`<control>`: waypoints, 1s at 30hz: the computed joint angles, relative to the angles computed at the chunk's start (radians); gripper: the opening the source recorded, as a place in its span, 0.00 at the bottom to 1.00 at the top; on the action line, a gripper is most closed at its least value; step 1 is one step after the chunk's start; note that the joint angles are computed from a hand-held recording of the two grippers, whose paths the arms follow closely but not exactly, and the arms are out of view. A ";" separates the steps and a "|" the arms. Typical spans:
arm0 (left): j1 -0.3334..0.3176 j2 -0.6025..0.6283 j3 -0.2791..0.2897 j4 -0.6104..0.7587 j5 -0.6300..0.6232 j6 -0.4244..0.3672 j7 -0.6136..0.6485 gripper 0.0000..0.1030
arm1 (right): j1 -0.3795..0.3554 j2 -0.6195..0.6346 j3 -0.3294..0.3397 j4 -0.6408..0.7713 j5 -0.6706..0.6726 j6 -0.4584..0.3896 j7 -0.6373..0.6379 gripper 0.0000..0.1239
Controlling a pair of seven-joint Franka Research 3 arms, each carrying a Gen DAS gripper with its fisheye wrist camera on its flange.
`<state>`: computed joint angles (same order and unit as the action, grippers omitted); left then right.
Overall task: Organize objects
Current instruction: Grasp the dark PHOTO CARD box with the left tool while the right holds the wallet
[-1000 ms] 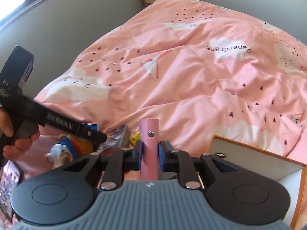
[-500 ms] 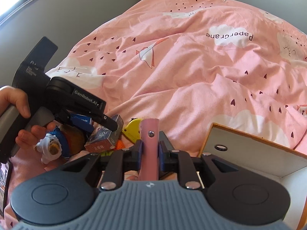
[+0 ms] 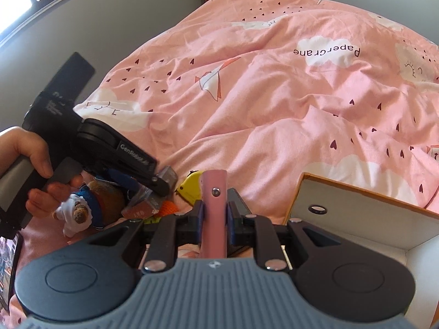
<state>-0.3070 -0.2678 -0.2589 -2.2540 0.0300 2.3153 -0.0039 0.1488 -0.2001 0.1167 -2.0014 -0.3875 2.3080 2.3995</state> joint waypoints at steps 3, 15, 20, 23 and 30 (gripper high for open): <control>-0.004 -0.033 -0.007 -0.001 0.032 -0.003 0.011 0.02 | 0.001 -0.020 0.006 -0.014 -0.009 0.019 0.012 0.15; 0.006 -0.006 -0.015 -0.025 0.048 0.023 -0.136 0.71 | 0.009 -0.040 0.020 -0.022 -0.009 -0.008 -0.013 0.15; 0.005 0.052 -0.010 0.027 0.055 -0.029 -0.108 0.66 | 0.000 -0.029 0.005 -0.032 0.021 0.021 -0.035 0.15; 0.003 0.063 -0.011 0.035 0.065 -0.034 -0.091 0.61 | -0.006 -0.023 -0.005 -0.042 0.047 0.044 -0.047 0.15; -0.001 0.059 -0.012 0.022 0.063 -0.030 -0.088 0.73 | -0.011 0.005 -0.019 -0.042 0.100 0.075 -0.068 0.15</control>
<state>-0.3079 -0.2086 -0.2708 -2.2323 0.0933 2.2857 -0.0922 0.1376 -0.1953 0.0974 -2.0435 -0.2877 2.3829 2.3311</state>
